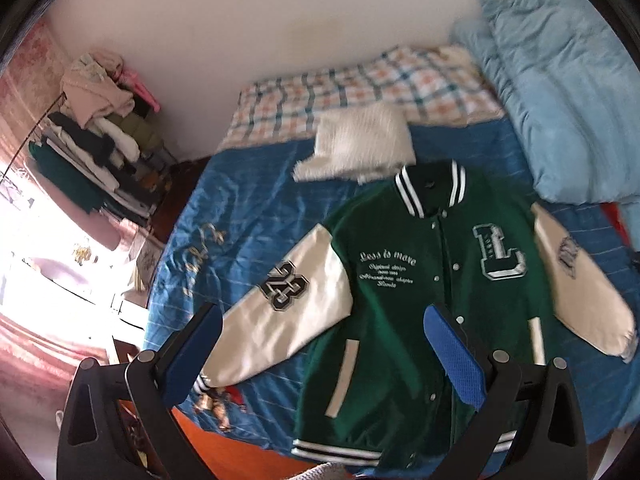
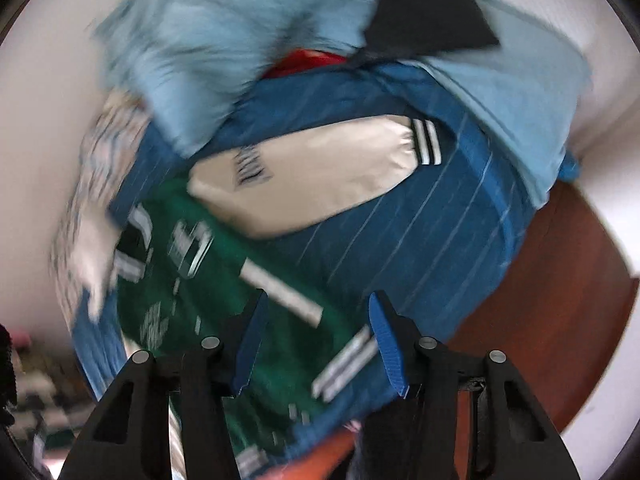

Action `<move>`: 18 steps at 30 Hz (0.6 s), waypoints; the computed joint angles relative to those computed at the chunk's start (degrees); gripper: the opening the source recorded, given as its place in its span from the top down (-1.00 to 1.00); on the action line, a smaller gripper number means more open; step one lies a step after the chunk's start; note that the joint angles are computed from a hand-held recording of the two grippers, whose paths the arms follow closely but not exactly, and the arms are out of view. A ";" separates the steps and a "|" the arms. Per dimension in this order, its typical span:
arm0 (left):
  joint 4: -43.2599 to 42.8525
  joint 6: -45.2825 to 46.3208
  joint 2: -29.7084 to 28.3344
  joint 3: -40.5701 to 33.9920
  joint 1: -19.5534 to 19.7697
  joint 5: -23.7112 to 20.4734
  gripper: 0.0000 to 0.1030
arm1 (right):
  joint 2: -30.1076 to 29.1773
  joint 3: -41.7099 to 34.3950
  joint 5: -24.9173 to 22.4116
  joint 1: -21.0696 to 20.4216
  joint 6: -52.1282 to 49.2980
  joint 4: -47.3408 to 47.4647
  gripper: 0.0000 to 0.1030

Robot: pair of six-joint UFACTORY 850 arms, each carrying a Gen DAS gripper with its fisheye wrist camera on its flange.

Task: Fold large clothes
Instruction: 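Grasp the cream sleeve cuff with the right gripper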

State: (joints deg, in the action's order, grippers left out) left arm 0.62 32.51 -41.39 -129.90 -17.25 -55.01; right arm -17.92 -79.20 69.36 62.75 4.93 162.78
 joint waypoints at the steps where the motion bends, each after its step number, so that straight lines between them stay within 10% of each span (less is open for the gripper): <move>1: 3.13 -2.77 0.20 3.18 -1.27 2.33 -1.00 | 1.83 6.00 -3.65 0.80 5.07 -0.71 -0.15; 5: 13.80 -13.80 -1.11 10.39 -4.75 6.54 -1.00 | 7.58 28.24 -19.86 3.93 24.40 -3.78 -0.33; 11: 21.60 -23.99 -6.42 13.67 -8.32 7.26 -1.00 | 4.23 44.38 -31.36 8.67 55.03 -18.60 -0.55; 15: 22.75 -25.37 -7.93 15.93 -10.61 8.44 -1.00 | 5.36 47.85 -33.44 3.78 45.88 -16.81 -0.79; 16: 22.41 -25.14 -7.94 16.66 -11.15 8.91 -1.00 | 5.94 48.36 -32.76 2.43 43.11 -17.21 -0.46; 17: 22.06 -24.94 -8.20 16.83 -11.60 9.36 -1.00 | 6.71 49.35 -32.61 1.51 42.73 -19.32 0.33; 18: 21.81 -24.66 -8.34 17.12 -12.10 9.79 -1.00 | 7.77 49.87 -32.31 0.43 41.58 -19.81 0.57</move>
State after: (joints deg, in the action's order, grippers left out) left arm 22.43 7.86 -49.73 -112.78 -29.36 -45.22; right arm -10.15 -29.33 37.05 63.18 46.51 142.97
